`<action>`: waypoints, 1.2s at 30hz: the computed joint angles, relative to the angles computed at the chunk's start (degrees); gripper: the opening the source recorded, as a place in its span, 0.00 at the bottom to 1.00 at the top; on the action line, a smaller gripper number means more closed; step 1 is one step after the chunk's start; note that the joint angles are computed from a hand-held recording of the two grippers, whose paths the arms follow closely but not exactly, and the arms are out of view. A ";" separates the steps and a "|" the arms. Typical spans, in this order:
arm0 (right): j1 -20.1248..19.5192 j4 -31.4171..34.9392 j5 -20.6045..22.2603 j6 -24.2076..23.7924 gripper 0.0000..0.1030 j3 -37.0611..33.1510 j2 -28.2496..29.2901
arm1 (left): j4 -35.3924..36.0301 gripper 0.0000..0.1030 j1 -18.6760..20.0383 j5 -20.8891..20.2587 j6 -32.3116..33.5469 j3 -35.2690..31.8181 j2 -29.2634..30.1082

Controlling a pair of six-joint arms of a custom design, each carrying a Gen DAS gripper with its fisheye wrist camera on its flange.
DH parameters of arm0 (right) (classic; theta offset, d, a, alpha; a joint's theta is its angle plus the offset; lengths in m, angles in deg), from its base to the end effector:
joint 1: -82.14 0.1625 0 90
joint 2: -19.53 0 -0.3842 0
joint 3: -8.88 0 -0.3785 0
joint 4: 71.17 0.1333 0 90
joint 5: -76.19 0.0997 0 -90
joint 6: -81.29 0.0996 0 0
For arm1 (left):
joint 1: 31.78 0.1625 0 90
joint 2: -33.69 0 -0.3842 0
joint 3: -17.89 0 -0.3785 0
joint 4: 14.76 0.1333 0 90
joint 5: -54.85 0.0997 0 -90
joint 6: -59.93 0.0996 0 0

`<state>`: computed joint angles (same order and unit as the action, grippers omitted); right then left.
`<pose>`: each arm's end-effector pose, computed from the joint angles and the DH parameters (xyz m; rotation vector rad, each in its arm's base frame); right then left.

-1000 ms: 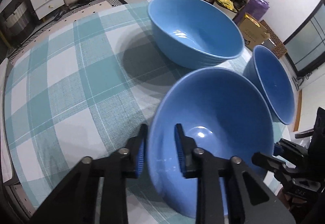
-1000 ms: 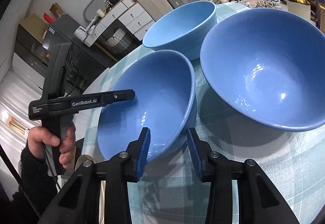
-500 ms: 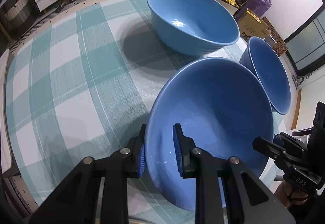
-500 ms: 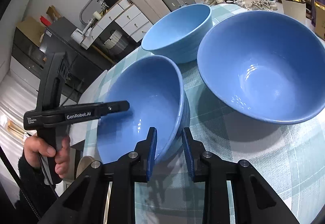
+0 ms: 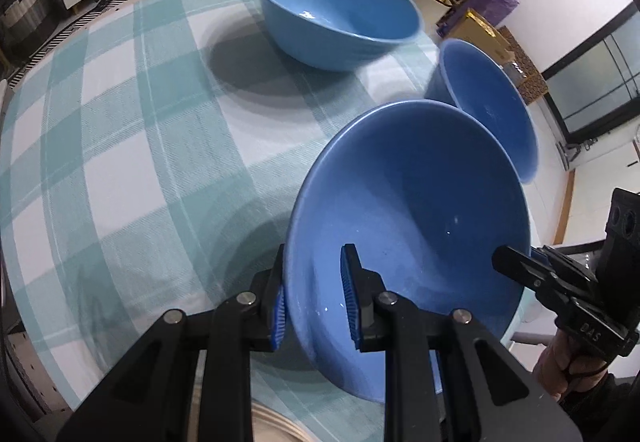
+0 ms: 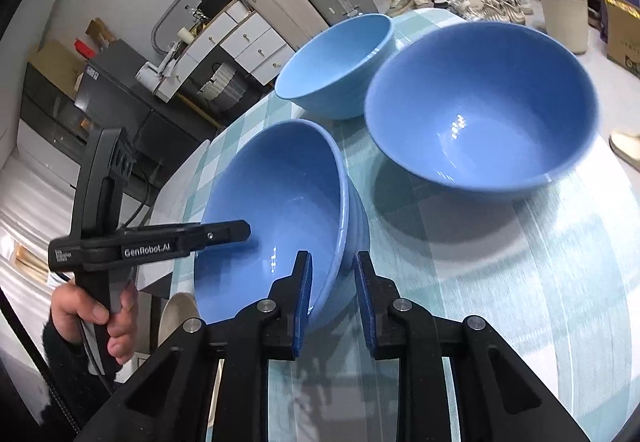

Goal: Organize plates and bowls
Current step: 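Lift and tilt the blue bowls with both grippers, then lower the blue bowls onto the cloth and open both grippers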

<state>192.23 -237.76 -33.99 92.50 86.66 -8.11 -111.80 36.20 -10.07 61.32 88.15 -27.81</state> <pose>0.3381 -0.6364 0.0109 0.1010 -2.8281 0.7756 -0.0826 -0.6724 0.3493 0.5576 2.6468 -0.0678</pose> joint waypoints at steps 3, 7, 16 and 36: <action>0.57 -1.44 -1.42 0.26 0.21 3.29 -1.72 | -0.43 0.21 -1.02 -0.26 -0.12 3.11 -1.86; 1.13 -3.82 -2.52 0.74 0.21 8.38 -4.38 | -0.92 0.21 -2.05 -0.91 -0.69 6.84 -4.18; 1.71 -8.35 -3.79 3.05 0.21 18.99 -10.25 | -1.37 0.22 -4.53 -1.38 -2.51 16.07 -9.34; 0.37 -10.85 -5.23 3.83 0.21 26.74 -14.92 | -9.18 0.26 -7.45 -4.19 -5.70 28.55 -16.98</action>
<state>192.60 -248.61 -39.22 96.32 113.40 -23.04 -120.97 28.74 -14.26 55.62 116.70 -44.79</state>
